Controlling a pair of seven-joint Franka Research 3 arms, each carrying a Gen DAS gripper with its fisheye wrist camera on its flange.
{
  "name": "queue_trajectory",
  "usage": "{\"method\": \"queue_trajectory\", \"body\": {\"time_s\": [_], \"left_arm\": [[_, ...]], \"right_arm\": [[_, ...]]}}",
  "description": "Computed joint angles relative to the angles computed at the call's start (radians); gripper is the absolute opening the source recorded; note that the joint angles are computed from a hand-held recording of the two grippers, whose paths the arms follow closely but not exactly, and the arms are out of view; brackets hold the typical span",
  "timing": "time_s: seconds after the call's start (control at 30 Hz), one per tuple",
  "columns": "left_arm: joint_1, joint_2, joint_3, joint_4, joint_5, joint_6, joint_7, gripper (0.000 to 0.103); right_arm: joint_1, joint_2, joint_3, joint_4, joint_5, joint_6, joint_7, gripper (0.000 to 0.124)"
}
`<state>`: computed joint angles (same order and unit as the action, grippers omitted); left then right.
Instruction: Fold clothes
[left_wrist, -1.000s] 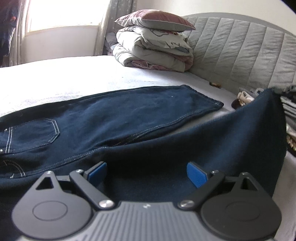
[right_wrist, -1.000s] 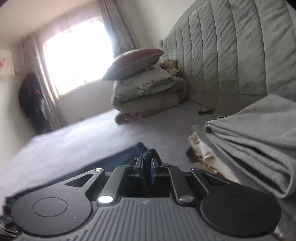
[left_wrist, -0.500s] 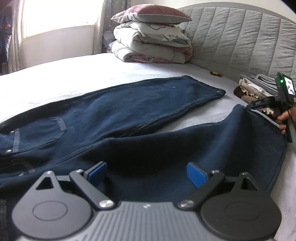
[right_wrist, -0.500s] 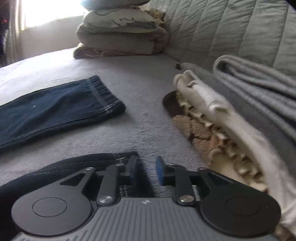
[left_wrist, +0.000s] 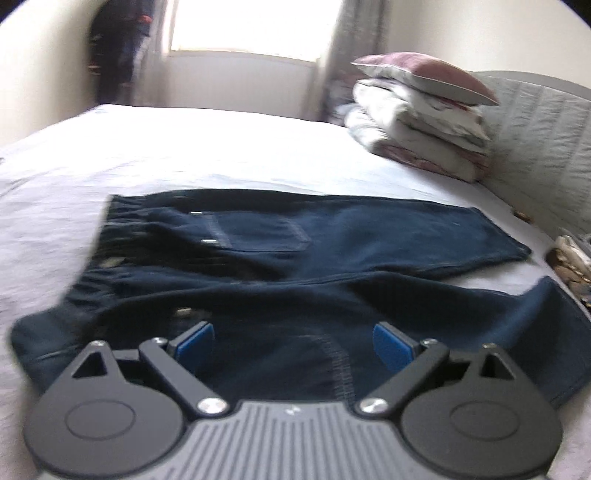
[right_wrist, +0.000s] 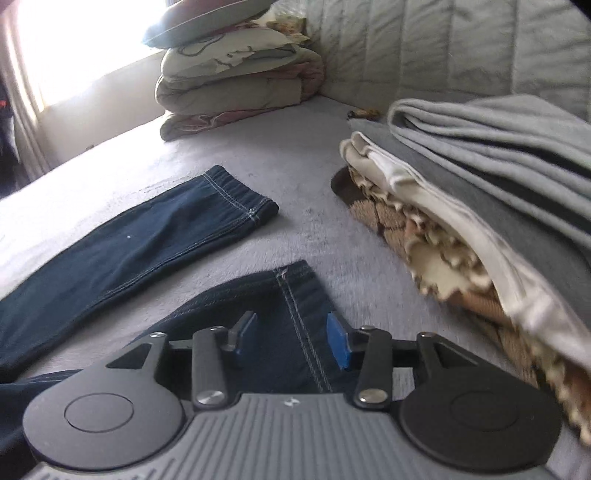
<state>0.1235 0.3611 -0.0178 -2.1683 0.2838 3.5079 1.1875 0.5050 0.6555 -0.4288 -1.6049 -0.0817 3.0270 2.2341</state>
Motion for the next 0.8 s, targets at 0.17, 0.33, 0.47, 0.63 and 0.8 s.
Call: {"method": "queue_trajectory", "body": {"time_s": [0.17, 0.33, 0.47, 0.63, 0.8], "left_arm": [[-0.163, -0.068, 0.154, -0.089, -0.237, -0.02, 0.09, 0.094], [-0.116, -0.123, 0.128, -0.158, -0.328, -0.017, 0.069, 0.088], [0.004, -0.156, 0.045, -0.201, -0.25, 0.015, -0.075, 0.085], [0.034, -0.187, 0.027, -0.23, -0.263, -0.003, -0.126, 0.085], [0.231, -0.158, -0.105, -0.202, -0.011, -0.072, -0.436, 0.074]], "right_arm": [[0.042, -0.1, -0.012, -0.13, -0.016, -0.034, 0.052, 0.048], [-0.067, -0.232, 0.173, -0.32, 0.019, 0.098, -0.042, 0.049], [-0.28, -0.264, 0.477, -0.401, 0.082, 0.217, -0.242, 0.049], [-0.404, -0.243, 0.691, -0.441, -0.022, 0.355, -0.45, 0.048], [-0.599, -0.156, 0.958, -0.424, -0.254, 0.365, -0.638, 0.048]]}}
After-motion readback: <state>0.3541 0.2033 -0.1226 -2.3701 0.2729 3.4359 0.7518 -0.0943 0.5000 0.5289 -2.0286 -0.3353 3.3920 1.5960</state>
